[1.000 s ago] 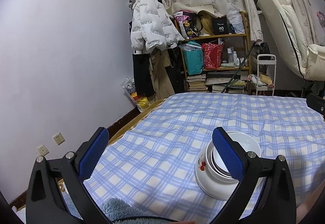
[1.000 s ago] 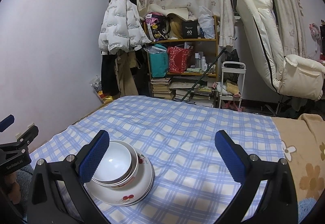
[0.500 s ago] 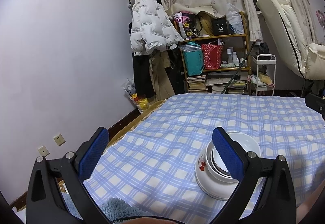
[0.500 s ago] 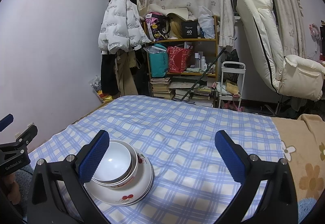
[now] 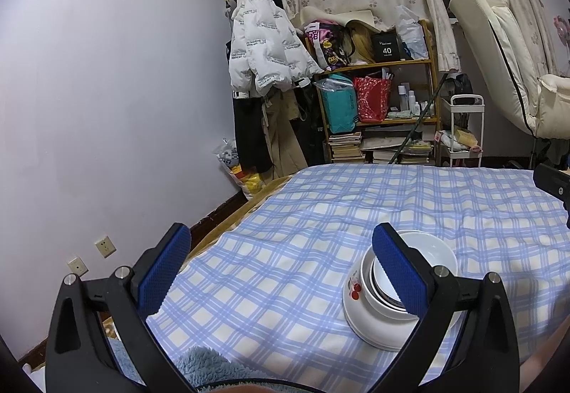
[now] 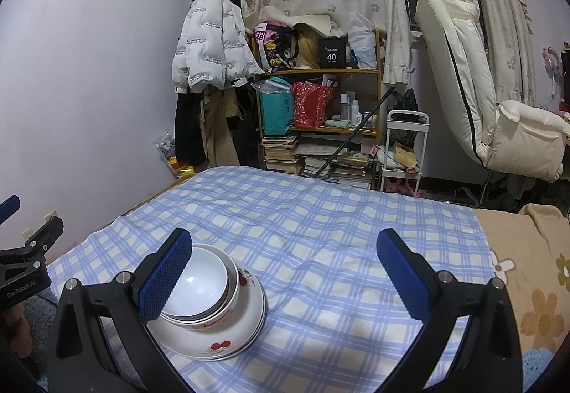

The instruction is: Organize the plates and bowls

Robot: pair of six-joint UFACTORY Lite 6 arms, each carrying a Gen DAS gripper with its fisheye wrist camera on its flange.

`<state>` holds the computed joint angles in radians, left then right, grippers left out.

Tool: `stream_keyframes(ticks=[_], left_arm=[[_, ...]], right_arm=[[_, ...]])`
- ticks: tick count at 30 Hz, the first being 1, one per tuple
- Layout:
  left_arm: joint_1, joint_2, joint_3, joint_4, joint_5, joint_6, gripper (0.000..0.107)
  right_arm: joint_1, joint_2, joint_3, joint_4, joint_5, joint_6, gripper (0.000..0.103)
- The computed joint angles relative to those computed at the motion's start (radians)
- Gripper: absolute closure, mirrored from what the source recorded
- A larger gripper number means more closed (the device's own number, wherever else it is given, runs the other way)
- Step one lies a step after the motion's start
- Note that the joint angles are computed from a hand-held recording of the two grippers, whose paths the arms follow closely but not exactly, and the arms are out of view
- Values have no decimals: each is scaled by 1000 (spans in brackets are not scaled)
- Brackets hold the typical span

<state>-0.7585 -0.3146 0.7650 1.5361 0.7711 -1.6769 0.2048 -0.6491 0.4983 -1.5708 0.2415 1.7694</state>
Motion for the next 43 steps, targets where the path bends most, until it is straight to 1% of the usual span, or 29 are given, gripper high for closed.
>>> stream_keyframes(ticks=[2,3,4,11,14,15,16,17,18,19,21,43], left_arm=[[-2,1,1,0,4,-1,7],[-1,1,1,0,1,0,7],[-2,1,1,-1,1,1,7],[-8,5,3,-6,13,2,7],[-7,5,1,-4,9,0,7],[-8,5,1,-4,12,0,7],[-7,5,1,-3,10,0,7],[-7,5,1,-3,10,0,7],[-10,4,1,-4,12,0,7],[-8,5,1,-3,10,0,7],[-12,6,3,-7,17,1,7],[-11,3,0,-5,13,3,6]], right_arm=[[1,1,0,-3,1,2,0],[-16,-2,-2,-8,-14,-1,0],[-1,1,0,-3,-1,1,0],[-2,0,0,0,-1,-3,0],[-6,0,0,0,-6,-5,0],[-24,-4,-2,-2,-23,-11,0],[-7,0,0,3,-7,-10,0],[-22,-3,-2,4,-21,-17,0],[-7,0,1,6,-8,-12,0],[-31,-5,-5,-3,-30,-13,0],[-30,-5,-4,-9,-30,-7,0],[-42,-4,-1,13,-43,-37,0]])
